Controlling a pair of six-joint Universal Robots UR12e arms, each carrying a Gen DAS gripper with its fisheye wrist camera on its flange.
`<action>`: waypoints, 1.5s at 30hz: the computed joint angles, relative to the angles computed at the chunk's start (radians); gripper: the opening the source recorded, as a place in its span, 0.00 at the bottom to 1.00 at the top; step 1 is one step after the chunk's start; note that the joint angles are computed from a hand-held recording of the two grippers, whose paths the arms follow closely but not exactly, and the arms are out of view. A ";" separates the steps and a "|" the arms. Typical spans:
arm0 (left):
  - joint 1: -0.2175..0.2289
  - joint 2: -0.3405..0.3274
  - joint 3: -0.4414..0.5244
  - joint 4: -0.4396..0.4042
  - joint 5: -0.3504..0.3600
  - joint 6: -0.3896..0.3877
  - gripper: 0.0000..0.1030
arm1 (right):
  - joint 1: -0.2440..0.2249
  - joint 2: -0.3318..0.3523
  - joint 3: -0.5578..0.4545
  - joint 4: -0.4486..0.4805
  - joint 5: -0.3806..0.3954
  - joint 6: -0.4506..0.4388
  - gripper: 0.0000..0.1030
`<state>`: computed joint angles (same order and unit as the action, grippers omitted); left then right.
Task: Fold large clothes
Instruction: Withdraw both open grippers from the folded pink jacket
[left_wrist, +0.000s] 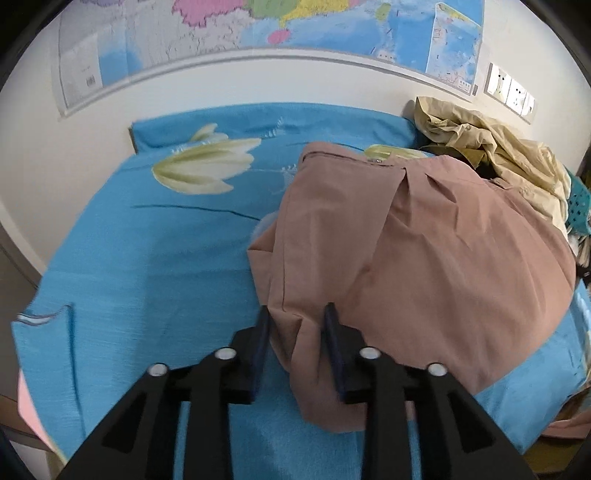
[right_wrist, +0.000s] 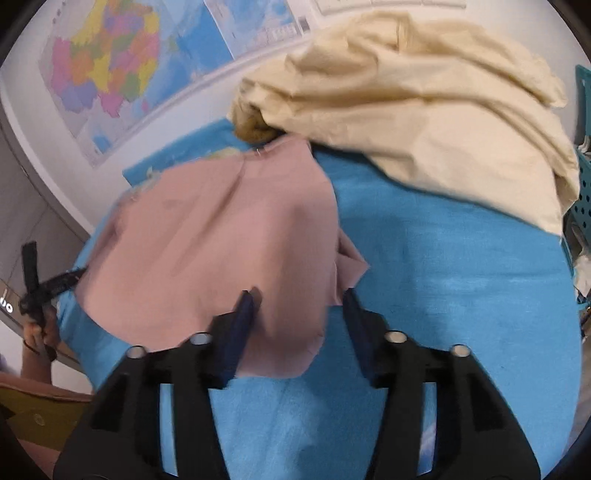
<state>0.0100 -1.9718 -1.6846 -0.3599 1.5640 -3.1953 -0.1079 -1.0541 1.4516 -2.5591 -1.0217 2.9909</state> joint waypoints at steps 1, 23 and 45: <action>-0.001 0.001 0.000 0.002 0.002 0.001 0.33 | -0.002 -0.009 0.010 -0.025 0.005 0.008 0.59; 0.034 0.060 -0.099 0.119 0.005 -0.071 0.70 | 0.044 0.010 -0.017 0.032 0.129 -0.055 0.65; 0.001 0.080 -0.129 0.058 -0.085 -0.081 0.75 | -0.019 -0.056 0.094 -0.002 0.281 0.059 0.77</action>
